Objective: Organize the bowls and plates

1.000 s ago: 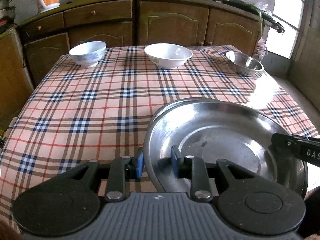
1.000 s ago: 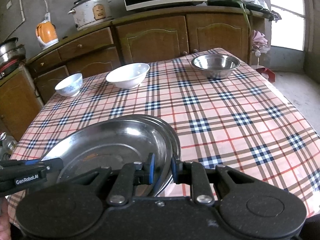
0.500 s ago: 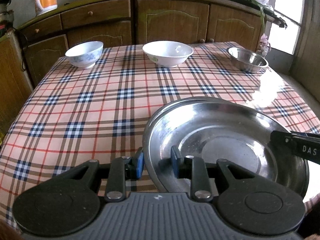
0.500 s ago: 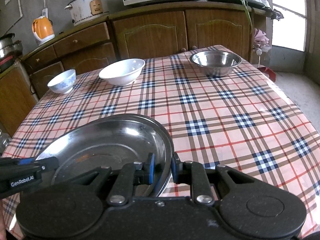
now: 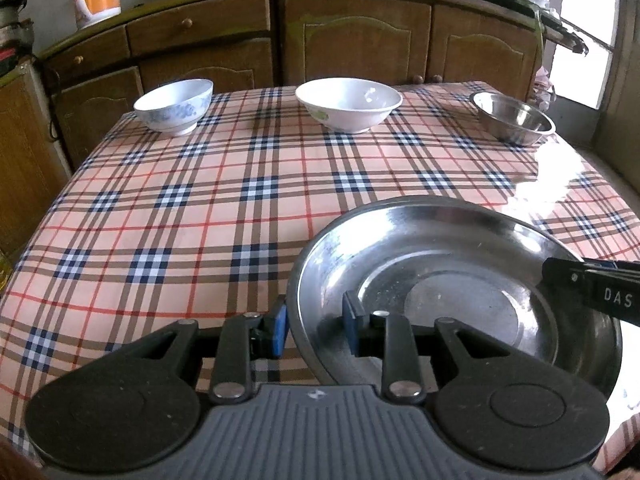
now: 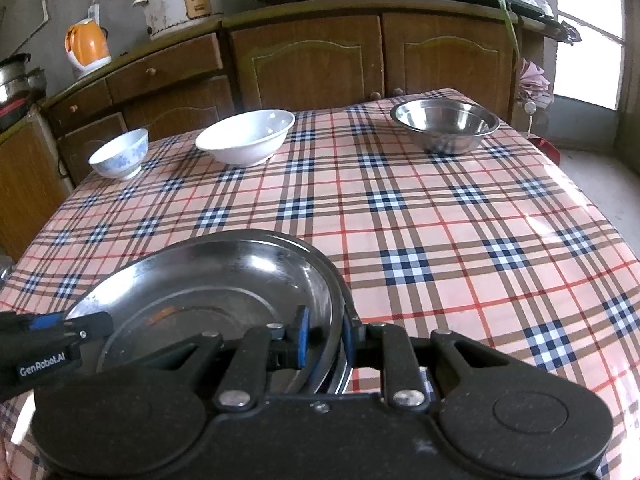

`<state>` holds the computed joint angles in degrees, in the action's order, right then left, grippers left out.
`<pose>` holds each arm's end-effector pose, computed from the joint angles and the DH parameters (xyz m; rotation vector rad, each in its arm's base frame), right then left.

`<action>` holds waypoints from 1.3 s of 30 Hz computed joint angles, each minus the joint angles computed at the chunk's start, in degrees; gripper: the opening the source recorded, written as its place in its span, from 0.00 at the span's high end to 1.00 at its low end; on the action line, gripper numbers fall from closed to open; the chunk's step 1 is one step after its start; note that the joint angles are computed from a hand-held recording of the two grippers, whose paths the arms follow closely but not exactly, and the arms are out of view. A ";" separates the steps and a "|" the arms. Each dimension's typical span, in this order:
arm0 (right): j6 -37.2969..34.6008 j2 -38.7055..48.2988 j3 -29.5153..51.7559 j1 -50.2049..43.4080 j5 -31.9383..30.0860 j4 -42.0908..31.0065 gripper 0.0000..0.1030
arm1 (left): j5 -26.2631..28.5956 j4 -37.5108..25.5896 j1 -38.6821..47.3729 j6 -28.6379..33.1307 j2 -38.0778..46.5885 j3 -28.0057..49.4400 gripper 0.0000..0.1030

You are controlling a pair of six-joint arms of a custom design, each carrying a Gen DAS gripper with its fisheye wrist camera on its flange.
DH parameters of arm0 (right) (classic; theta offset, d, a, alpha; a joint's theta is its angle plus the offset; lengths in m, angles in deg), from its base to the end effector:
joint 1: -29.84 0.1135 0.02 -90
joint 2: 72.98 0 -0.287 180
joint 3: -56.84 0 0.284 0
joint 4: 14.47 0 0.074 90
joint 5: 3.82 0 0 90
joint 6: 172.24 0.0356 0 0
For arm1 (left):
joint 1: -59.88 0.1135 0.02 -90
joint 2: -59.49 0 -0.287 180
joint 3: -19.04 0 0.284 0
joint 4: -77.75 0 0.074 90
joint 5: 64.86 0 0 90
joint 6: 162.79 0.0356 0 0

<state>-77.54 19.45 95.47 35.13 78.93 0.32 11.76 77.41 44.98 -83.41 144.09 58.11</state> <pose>0.2832 0.0307 0.1023 -0.0797 2.2544 0.2359 0.2607 -0.0608 0.1186 -0.0238 2.3444 0.0582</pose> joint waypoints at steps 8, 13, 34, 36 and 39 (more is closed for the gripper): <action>-0.34 1.85 1.41 0.54 0.53 0.29 0.76 | 0.03 1.09 0.48 -0.14 1.80 0.77 0.72; -1.08 2.07 1.49 0.79 0.40 0.47 0.69 | 0.72 1.37 0.93 -0.22 2.58 0.89 0.71; -3.21 -5.61 -2.36 -8.57 -8.52 2.12 0.38 | -1.14 11.24 -1.13 -2.12 7.53 -2.38 0.35; -3.41 -4.89 -2.31 -9.00 -9.15 2.57 0.38 | -2.73 14.49 -2.85 -1.94 10.03 -2.52 0.34; -3.41 -4.38 -2.45 -9.26 -9.44 3.46 0.38 | -3.48 16.83 -4.16 -2.37 12.09 -2.00 0.24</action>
